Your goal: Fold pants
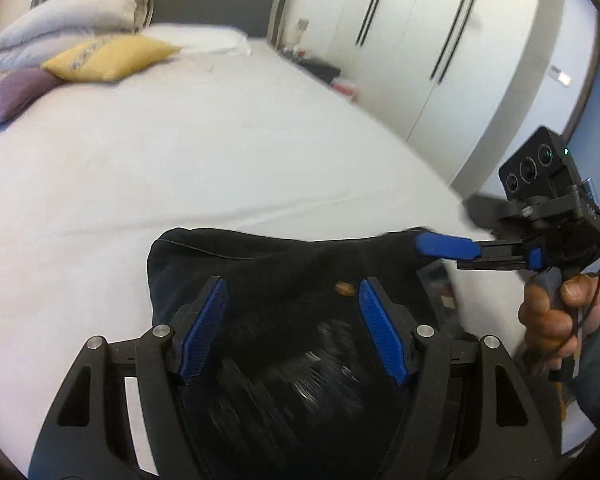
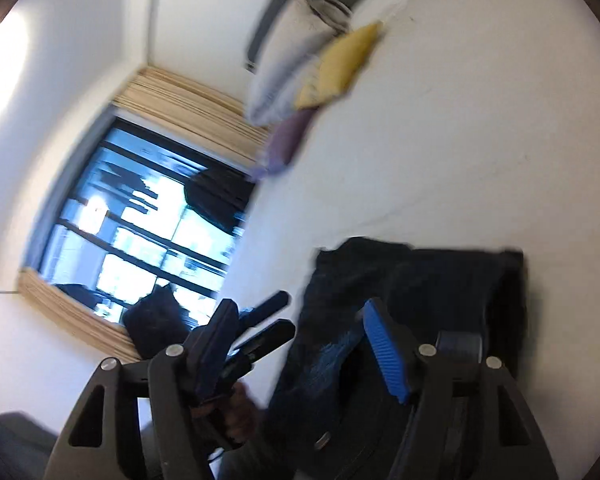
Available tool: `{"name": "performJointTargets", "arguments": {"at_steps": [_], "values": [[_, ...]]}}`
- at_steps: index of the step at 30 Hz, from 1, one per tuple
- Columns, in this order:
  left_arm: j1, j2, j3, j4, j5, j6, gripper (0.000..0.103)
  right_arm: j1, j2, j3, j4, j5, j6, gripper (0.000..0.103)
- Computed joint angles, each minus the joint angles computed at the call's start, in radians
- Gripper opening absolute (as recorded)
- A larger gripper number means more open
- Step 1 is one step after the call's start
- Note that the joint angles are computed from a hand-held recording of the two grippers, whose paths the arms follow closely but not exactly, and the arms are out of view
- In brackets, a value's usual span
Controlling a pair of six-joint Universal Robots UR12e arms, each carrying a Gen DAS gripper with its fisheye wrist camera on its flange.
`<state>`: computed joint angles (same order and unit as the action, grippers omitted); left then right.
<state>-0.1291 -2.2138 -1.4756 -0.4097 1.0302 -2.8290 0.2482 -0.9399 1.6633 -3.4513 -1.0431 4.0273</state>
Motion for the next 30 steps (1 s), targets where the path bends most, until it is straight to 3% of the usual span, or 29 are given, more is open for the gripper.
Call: {"name": "performJointTargets", "arguments": {"at_steps": [1, 2, 3, 5, 7, 8, 9, 12, 14, 16, 18, 20, 23, 25, 27, 28, 30], "values": [[-0.006, -0.022, 0.034, -0.055, 0.043, -0.004, 0.067, -0.001, 0.007, -0.017, 0.083, -0.025, -0.007, 0.068], [-0.008, -0.039, 0.054, -0.084, 0.057, -0.016, 0.067, -0.009, 0.026, -0.026, 0.125, -0.033, 0.017, 0.060], [-0.006, -0.051, 0.062, -0.088, 0.053, -0.019, 0.067, -0.014, 0.035, -0.025, 0.125, -0.023, 0.043, 0.041], [-0.001, -0.059, 0.059, -0.064, 0.042, -0.025, 0.067, -0.024, 0.041, 0.006, 0.048, -0.028, 0.103, 0.028], [0.002, -0.045, 0.041, -0.029, 0.047, -0.041, 0.067, -0.021, 0.016, 0.047, 0.029, -0.057, 0.117, 0.032], [0.009, -0.029, 0.019, -0.002, 0.022, -0.049, 0.068, -0.018, -0.004, 0.068, 0.029, -0.063, 0.124, 0.046], [0.017, -0.017, 0.001, 0.012, -0.016, -0.045, 0.068, -0.013, -0.017, 0.084, -0.014, -0.060, 0.143, 0.063], [0.035, 0.028, -0.076, 0.073, -0.112, -0.023, 0.068, 0.017, -0.017, 0.101, -0.229, -0.038, 0.175, 0.079], [0.037, 0.046, -0.117, 0.067, -0.089, 0.020, 0.075, 0.035, -0.004, 0.097, -0.266, 0.004, 0.170, 0.085], [0.032, 0.037, -0.133, 0.032, -0.046, 0.032, 0.075, 0.055, 0.007, 0.116, -0.185, -0.006, 0.146, 0.084], [0.038, 0.032, -0.169, 0.118, -0.053, 0.027, 0.075, 0.072, 0.010, 0.145, -0.206, -0.088, 0.093, 0.055], [0.036, 0.059, -0.183, 0.104, -0.019, 0.043, 0.075, 0.072, -0.010, 0.168, -0.207, -0.104, 0.096, 0.058], [0.066, 0.092, -0.214, 0.143, -0.096, 0.033, 0.076, 0.058, -0.054, 0.190, -0.193, -0.124, 0.112, 0.082], [0.078, 0.097, -0.218, 0.181, -0.043, 0.010, 0.085, 0.047, -0.087, 0.214, -0.182, -0.174, 0.090, 0.085], [0.098, 0.086, -0.193, 0.132, -0.033, -0.039, 0.090, 0.027, -0.090, 0.215, -0.166, -0.167, 0.143, 0.085], [0.114, 0.073, -0.166, 0.067, -0.050, -0.080, 0.090, 0.013, -0.083, 0.209, -0.142, -0.138, 0.172, 0.085], [0.135, 0.065, -0.138, -0.030, -0.075, -0.112, 0.090, 0.003, -0.076, 0.190, -0.049, -0.105, 0.187, 0.085]]}}
